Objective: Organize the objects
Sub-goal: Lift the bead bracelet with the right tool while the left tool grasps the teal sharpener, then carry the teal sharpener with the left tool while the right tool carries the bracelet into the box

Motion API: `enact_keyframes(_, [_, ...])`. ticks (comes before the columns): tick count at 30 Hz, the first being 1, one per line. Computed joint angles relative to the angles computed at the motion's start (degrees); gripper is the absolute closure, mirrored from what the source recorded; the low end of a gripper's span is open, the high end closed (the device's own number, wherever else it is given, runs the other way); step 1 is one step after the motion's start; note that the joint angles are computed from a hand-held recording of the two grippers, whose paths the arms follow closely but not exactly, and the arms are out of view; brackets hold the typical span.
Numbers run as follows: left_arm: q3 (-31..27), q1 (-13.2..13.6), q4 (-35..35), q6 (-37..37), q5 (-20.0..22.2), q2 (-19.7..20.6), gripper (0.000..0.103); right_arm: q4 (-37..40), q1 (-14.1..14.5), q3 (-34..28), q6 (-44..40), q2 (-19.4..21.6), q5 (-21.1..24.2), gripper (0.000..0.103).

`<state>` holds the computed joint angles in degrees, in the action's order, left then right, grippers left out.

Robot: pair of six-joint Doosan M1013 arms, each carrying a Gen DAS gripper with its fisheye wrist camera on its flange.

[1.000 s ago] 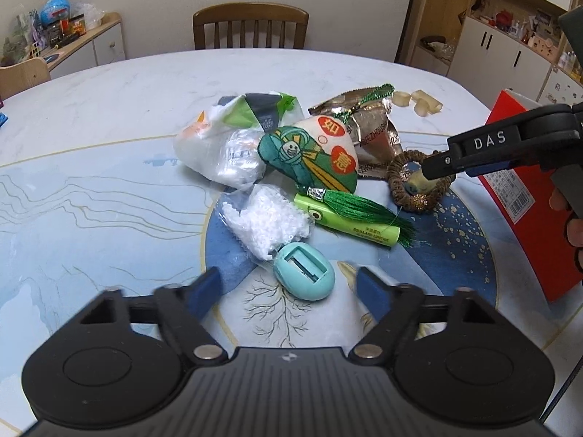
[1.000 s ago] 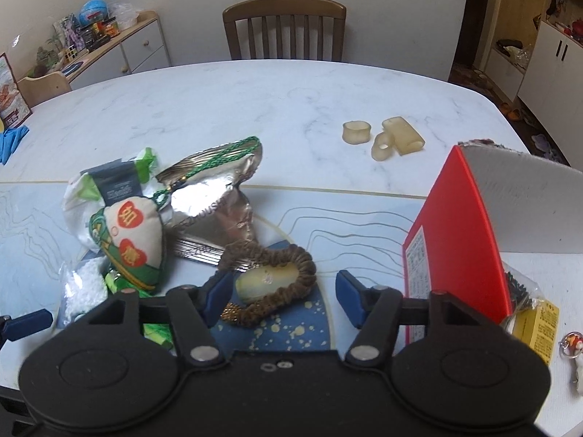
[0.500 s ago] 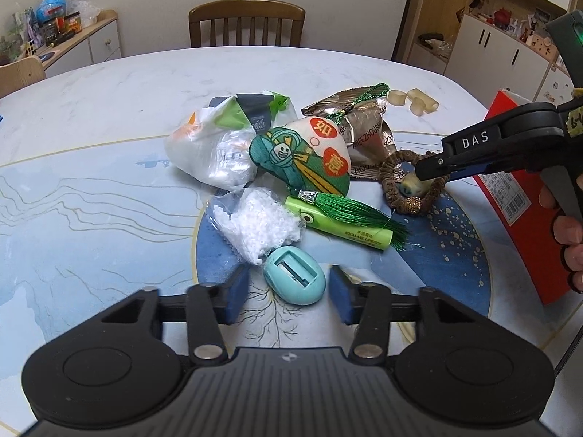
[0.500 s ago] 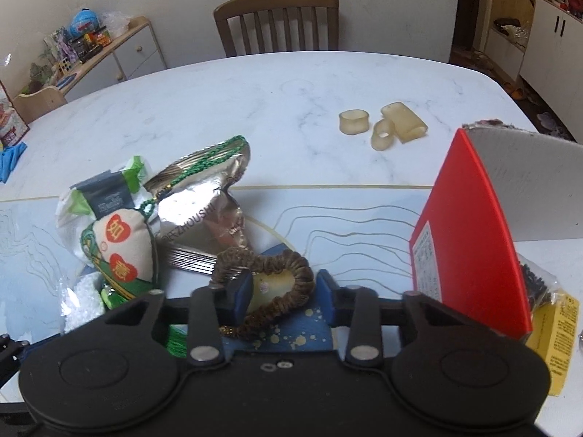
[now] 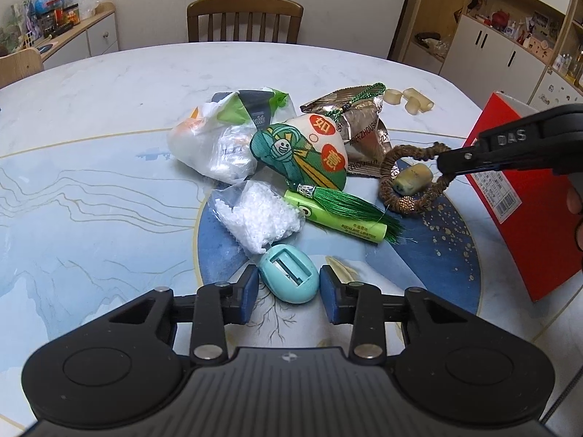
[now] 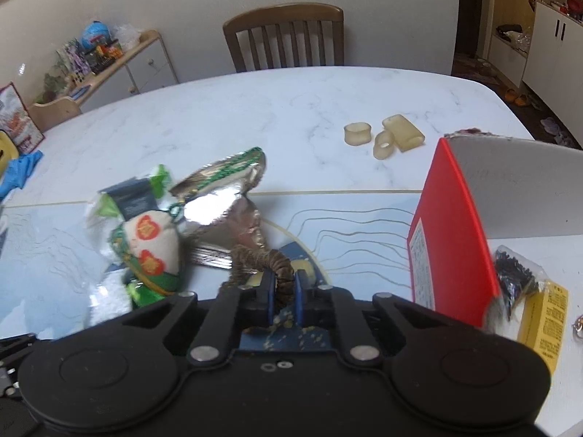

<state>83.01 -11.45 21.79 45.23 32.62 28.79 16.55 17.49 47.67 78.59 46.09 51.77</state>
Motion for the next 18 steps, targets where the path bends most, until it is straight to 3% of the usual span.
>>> enact_keyframes(8, [1.18, 0.11, -1.46, 0.34, -1.20, -1.86, 0.067, 5.05, -0.88, 4.86, -3.03, -4.15, -2.63, 0.094])
enact_keyframes(15, [2.14, 0.45, -6.96, 8.04, -5.06, -4.03, 0.067, 8.53, -1.92, 8.11, -5.65, -7.73, -4.37, 0.094])
enact_keyframes(18, [2.15, -0.14, -4.92, 8.73, -5.95, -4.80, 0.067, 9.48, -2.38, 8.85, -6.54, -8.86, -4.60, 0.094])
